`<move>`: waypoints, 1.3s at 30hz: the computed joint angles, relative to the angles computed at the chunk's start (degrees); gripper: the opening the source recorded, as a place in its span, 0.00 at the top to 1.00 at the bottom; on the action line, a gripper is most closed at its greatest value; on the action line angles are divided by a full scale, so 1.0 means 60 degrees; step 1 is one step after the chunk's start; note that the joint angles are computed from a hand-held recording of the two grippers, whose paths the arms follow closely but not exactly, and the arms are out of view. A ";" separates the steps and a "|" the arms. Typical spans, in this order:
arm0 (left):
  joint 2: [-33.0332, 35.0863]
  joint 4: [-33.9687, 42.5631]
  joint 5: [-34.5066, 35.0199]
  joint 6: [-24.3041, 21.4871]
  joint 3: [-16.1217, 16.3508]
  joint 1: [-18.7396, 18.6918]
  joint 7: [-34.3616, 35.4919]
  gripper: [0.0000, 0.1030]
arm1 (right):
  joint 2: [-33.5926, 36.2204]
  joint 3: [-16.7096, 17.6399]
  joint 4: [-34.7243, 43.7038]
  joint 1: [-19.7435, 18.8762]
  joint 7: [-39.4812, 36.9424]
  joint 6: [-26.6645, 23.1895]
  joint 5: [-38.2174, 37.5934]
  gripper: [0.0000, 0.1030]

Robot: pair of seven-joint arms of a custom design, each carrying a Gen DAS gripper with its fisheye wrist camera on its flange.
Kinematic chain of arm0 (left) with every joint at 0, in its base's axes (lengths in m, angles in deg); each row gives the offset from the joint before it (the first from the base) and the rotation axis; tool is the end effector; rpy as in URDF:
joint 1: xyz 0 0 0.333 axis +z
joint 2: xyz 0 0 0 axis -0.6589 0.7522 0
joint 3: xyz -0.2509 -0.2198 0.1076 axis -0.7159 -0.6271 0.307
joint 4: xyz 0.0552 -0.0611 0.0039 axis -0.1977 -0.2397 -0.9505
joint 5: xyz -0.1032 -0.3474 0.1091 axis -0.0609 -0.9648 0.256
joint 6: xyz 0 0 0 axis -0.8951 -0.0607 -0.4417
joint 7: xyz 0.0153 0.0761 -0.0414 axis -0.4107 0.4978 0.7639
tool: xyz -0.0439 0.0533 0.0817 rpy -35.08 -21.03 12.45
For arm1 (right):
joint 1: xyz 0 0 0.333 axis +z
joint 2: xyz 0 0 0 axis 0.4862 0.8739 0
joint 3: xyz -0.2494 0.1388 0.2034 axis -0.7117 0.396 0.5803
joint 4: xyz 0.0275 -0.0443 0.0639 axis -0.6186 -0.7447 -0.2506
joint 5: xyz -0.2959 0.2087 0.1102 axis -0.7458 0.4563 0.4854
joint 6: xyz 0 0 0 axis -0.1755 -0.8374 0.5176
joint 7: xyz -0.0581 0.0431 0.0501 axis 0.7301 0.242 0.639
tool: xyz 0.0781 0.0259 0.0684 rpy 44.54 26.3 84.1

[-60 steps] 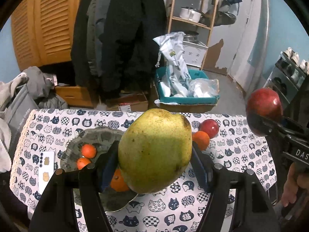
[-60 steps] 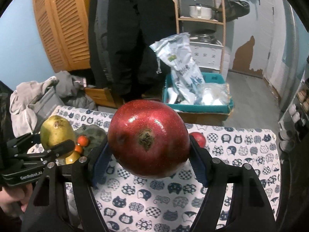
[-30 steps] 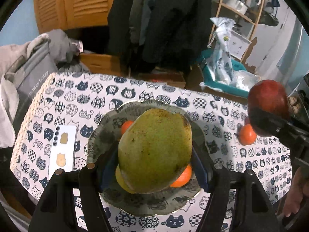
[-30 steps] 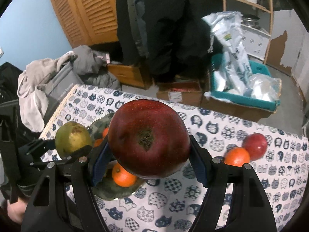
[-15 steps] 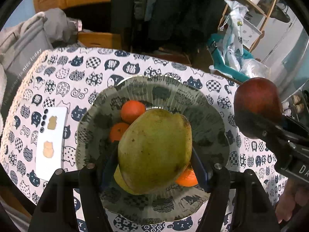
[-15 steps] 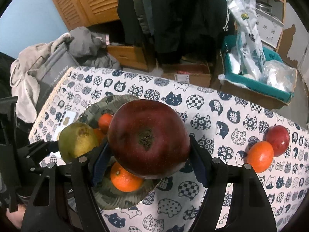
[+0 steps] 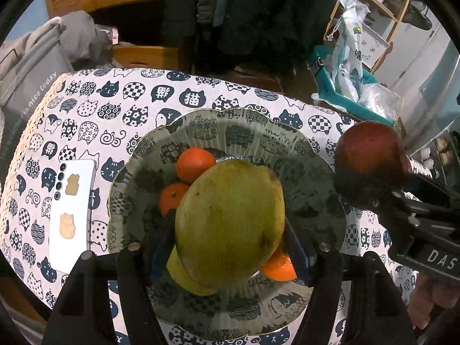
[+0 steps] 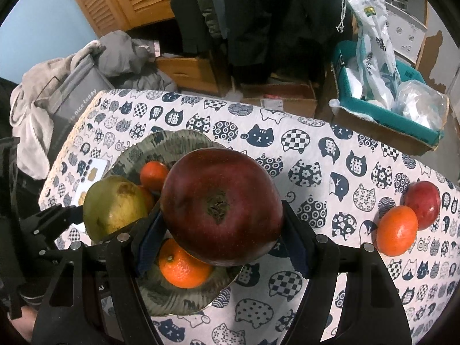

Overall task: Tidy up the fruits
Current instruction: 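Open the left tool to drop the pear while right tool lowers the red apple into the bowl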

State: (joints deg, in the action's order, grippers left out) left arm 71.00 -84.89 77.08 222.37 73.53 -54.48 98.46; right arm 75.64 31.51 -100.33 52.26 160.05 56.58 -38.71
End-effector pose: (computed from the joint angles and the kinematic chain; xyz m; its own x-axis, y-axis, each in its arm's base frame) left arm 0.4771 -0.2501 0.4566 0.4095 -0.8971 0.1658 -0.7995 -0.4404 -0.4085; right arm 0.5720 0.3975 0.4965 0.6511 -0.7288 -0.2119 -0.7277 -0.5202 -0.4469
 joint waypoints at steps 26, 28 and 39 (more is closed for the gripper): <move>-0.0604 -0.0481 -0.0460 -0.0310 -0.0098 0.0150 0.0063 0.26 | 0.0749 0.0080 0.0726 0.0082 -0.0006 -0.0680 0.0008 0.28; -0.0774 -0.0561 -0.0395 -0.0527 -0.0176 0.0232 -0.0048 0.25 | 0.0807 0.0089 0.0782 0.0130 -0.0023 -0.0753 -0.0065 0.28; -0.1437 -0.1068 -0.0579 -0.0959 -0.0441 0.0599 -0.0293 0.25 | 0.1083 -0.0119 0.1189 0.0627 0.0427 -0.1449 -0.1000 0.26</move>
State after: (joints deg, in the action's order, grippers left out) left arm 62.38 -91.29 73.61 216.61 70.88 -50.88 96.70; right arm 82.14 30.79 -93.20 56.02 162.61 47.89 -44.71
